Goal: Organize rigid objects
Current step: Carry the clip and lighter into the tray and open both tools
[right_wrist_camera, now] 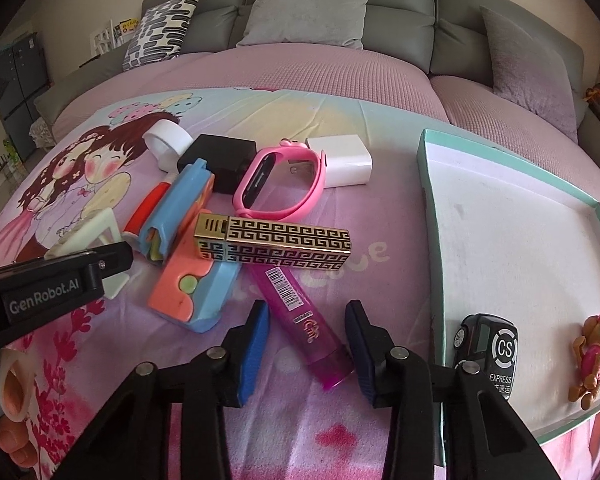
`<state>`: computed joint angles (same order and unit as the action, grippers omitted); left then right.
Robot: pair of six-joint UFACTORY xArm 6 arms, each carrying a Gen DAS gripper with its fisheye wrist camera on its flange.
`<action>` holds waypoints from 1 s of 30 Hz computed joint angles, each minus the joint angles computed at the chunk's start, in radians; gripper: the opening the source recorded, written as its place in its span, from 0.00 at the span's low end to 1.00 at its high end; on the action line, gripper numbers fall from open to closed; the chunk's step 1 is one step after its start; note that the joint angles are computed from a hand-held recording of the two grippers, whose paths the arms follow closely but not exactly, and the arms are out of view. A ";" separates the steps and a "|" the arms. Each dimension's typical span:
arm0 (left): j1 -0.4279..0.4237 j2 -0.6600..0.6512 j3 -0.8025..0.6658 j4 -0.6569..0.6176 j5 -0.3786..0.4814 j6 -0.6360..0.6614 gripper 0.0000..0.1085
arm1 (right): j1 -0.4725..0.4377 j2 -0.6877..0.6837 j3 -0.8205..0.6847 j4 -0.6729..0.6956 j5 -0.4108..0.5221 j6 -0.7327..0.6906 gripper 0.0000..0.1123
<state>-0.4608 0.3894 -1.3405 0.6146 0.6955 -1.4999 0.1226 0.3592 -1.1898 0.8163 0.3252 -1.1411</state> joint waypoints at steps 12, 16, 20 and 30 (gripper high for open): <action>-0.010 -0.040 0.014 0.082 0.004 -0.050 0.29 | -0.078 -0.014 -0.057 0.080 0.262 0.014 0.18; -0.014 -0.075 0.030 0.138 0.004 -0.095 0.29 | -0.116 -0.032 -0.067 0.158 0.348 -0.009 0.18; -0.024 -0.108 0.042 0.194 0.007 -0.140 0.29 | -0.135 -0.053 -0.063 0.214 0.372 -0.031 0.18; -0.055 -0.099 -0.018 0.270 0.005 -0.153 0.29 | -0.170 -0.082 -0.065 0.344 0.280 -0.082 0.18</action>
